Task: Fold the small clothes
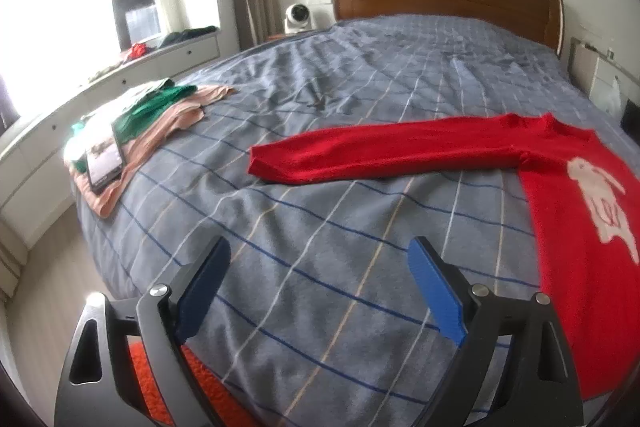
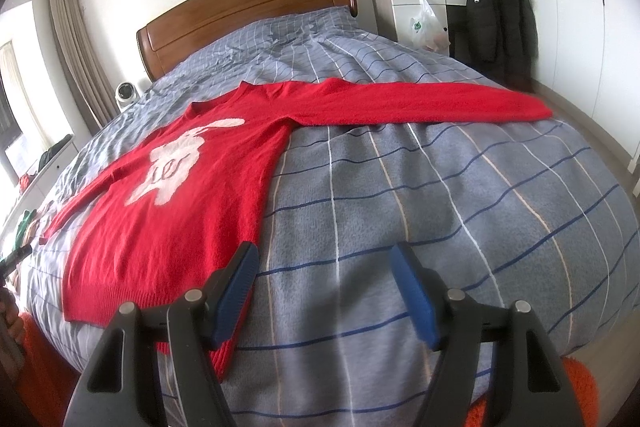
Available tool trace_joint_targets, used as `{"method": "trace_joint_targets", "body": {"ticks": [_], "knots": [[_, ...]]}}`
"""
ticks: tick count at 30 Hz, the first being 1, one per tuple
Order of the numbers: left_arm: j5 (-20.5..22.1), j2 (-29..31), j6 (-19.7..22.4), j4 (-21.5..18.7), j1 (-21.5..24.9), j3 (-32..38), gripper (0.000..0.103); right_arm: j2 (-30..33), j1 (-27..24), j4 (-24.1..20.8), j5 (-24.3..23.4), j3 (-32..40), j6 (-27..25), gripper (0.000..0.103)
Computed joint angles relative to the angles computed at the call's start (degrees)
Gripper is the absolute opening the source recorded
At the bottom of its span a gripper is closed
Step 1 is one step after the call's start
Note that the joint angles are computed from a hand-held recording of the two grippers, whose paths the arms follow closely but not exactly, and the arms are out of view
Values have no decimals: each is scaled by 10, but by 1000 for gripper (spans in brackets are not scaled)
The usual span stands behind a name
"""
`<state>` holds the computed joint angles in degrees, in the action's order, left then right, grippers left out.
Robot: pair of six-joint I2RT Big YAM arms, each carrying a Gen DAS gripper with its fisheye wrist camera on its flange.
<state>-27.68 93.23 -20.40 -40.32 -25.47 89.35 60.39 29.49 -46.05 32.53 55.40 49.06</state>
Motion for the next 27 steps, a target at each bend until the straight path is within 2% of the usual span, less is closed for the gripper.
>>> {"method": "trace_joint_targets", "body": {"ticks": [9,27], "knots": [[1,-8,28,19,-14,-8,95,-2,-1,-2,0,0,0,68],[7,-19,33,29,-26,-18,96,-2,-1,0,1,-1,2,69]]}}
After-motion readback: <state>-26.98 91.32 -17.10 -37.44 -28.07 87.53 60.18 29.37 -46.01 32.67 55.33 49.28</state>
